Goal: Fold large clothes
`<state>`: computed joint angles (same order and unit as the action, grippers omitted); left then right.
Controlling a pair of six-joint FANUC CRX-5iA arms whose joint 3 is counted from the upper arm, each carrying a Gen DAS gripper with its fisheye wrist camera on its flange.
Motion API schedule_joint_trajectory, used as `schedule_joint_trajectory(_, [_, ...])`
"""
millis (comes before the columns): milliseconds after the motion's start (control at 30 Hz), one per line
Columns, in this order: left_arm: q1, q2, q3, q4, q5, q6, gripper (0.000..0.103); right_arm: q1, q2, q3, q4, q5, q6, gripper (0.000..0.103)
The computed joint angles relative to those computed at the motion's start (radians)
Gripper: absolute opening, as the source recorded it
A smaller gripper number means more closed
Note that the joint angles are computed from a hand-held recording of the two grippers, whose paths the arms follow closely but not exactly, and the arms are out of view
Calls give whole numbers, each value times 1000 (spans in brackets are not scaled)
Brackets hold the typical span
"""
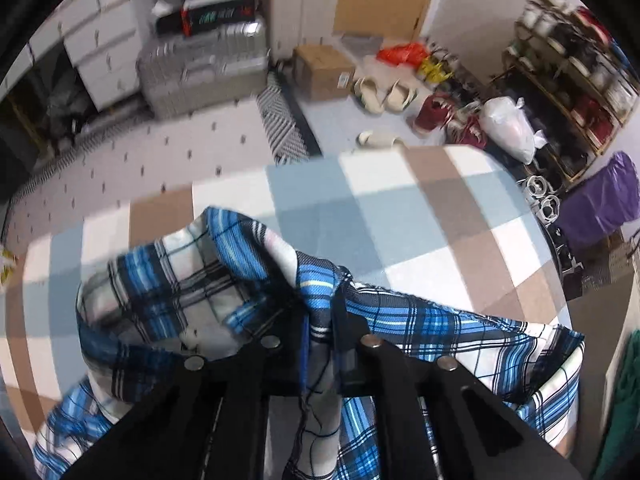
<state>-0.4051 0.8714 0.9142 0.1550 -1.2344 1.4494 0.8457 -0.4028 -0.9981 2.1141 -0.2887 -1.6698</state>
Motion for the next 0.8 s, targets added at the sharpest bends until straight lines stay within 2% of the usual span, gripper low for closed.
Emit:
schedule_joint_trajectory(67, [14, 18, 22, 25, -37, 46, 26, 25, 6, -3, -53, -19, 45, 92])
schedule_joint_trajectory(100, [34, -11, -29, 80, -28, 42, 29, 40, 5, -8, -85, -29, 69, 92])
schedule_joint_trajectory(133, [38, -30, -63, 112, 5, 31, 38, 43, 6, -10, -96, -30, 73, 92])
schedule_joint_trajectory(200, [63, -105, -173, 201, 49, -47, 57, 25, 1, -14, -60, -16, 38, 92])
schedule_joint_trajectory(233, [79, -148, -238, 257, 64, -109, 70, 37, 1, -16, -85, -27, 56, 92])
schedule_joint_trajectory(300, [93, -259, -354, 245, 114, -157, 71, 104, 13, -13, -209, -80, 156, 92])
schedule_joint_trajectory(400, [137, -414, -512, 216, 151, -222, 71, 153, 32, 1, -303, -112, 237, 92])
schedule_joint_trajectory(500, [229, -598, -742, 266, 196, -304, 71, 197, 48, 14, -383, -147, 304, 92])
schedule_joint_trajectory(567, [283, -697, -856, 269, 235, -329, 72, 261, 63, 27, -475, -212, 368, 92])
schedule_joint_trajectory(700, [424, -911, -1097, 285, 308, -415, 72, 292, 83, 43, -511, -239, 400, 92])
schedule_joint_trajectory(800, [507, -1059, -1221, 208, 381, -344, 72, 328, 110, 71, -585, -270, 477, 92])
